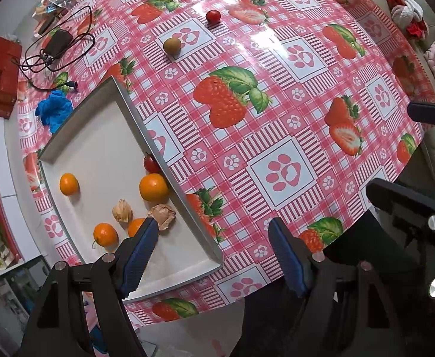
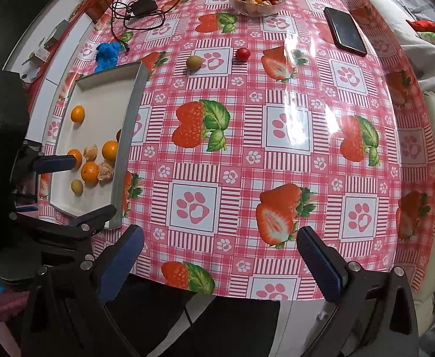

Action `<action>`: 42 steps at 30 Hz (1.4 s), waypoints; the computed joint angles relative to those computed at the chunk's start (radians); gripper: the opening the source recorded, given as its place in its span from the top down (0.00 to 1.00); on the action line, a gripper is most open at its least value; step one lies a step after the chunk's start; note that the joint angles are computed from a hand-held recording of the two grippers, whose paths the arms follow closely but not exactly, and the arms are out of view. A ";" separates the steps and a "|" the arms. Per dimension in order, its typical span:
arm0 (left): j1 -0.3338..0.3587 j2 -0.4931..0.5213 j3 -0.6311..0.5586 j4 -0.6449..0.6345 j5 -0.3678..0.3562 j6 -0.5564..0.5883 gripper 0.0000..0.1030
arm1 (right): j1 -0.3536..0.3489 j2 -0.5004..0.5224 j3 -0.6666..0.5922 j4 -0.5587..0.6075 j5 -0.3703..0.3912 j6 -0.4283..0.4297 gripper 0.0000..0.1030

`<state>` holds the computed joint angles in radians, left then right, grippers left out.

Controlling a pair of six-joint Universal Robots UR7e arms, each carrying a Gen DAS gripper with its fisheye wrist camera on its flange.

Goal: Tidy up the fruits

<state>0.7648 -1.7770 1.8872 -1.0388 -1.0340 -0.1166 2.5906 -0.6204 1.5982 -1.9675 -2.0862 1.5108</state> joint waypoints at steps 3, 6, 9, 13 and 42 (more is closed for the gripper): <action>-0.001 0.000 -0.001 0.001 0.000 0.003 0.23 | 0.002 -0.001 0.003 -0.005 0.002 0.006 0.00; -0.002 -0.002 -0.002 0.004 0.001 0.001 0.23 | 0.004 -0.002 0.006 -0.008 0.003 0.011 0.00; -0.007 -0.009 0.004 0.003 0.002 -0.002 0.23 | 0.005 -0.001 0.007 -0.010 0.002 0.014 0.00; -0.012 -0.016 0.003 0.013 0.002 -0.007 0.23 | 0.007 -0.003 0.010 -0.015 0.001 0.018 0.00; -0.006 0.008 0.011 0.016 -0.014 -0.012 0.23 | -0.004 -0.019 0.059 -0.066 0.035 0.032 0.00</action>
